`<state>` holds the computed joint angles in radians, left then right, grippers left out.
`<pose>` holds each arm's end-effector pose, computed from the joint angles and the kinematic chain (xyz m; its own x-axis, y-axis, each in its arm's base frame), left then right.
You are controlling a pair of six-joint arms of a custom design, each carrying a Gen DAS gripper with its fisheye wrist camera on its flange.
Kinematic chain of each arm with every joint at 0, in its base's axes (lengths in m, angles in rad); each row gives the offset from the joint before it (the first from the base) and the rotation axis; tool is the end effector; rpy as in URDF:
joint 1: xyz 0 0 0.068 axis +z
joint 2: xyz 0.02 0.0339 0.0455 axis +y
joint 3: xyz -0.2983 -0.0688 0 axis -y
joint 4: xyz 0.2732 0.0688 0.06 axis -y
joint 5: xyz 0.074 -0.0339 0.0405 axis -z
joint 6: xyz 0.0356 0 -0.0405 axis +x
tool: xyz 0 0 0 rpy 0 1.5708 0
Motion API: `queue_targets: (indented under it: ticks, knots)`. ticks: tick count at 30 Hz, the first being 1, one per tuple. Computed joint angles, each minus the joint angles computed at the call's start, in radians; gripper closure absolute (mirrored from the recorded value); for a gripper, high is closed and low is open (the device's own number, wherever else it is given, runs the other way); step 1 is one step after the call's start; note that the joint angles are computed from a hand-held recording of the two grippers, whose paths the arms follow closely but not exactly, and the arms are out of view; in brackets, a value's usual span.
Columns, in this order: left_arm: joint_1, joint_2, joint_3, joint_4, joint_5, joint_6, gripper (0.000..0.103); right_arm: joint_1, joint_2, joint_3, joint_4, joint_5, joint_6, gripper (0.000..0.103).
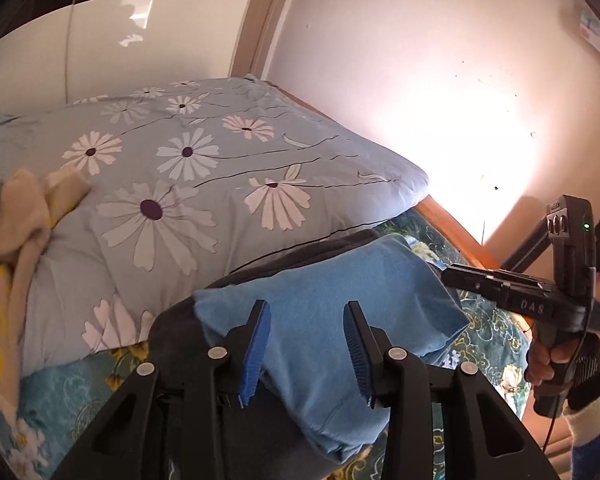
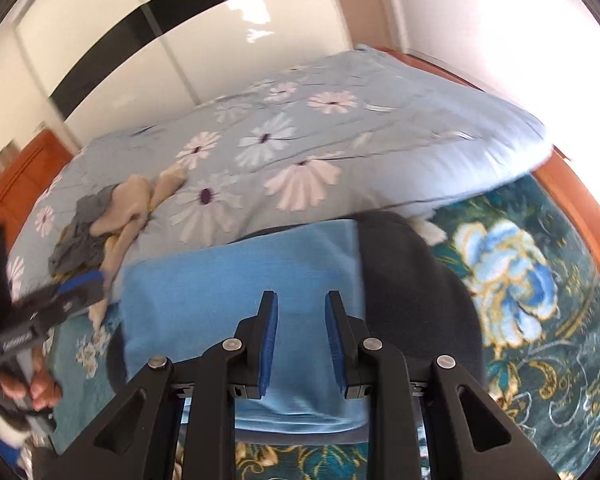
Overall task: Fold clothes
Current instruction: 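Lower the folded sweater onto the black garment and open both grippers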
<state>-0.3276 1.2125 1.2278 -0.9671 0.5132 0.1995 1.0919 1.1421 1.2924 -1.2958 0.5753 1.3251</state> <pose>0.2297 -0.0965 0.3715 -0.6468 0.4022 -0.6480 0.6920 0.6667 -0.2770 0.1093 0.1686 0.3904 -0.7240 0.3716 -0.5811 0.2512 0.9267 0.2796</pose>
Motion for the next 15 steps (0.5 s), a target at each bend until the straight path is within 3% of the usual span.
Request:
queue_targets:
  ticks: [5,9,15]
  knots:
    - [-0.078,0.051,-0.027,0.059,-0.083,-0.014,0.060,0.029,0.058,-0.025,0.025,-0.047,-0.035,0.078]
    - [-0.069,0.058,-0.104,0.122,-0.112,0.001,0.060,0.086,-0.017,-0.128,0.003,-0.029,0.090,0.078]
    - [-0.066,0.075,-0.138,0.155,-0.117,-0.027,0.060,0.112,-0.106,-0.248,0.087,-0.005,0.151,0.078]
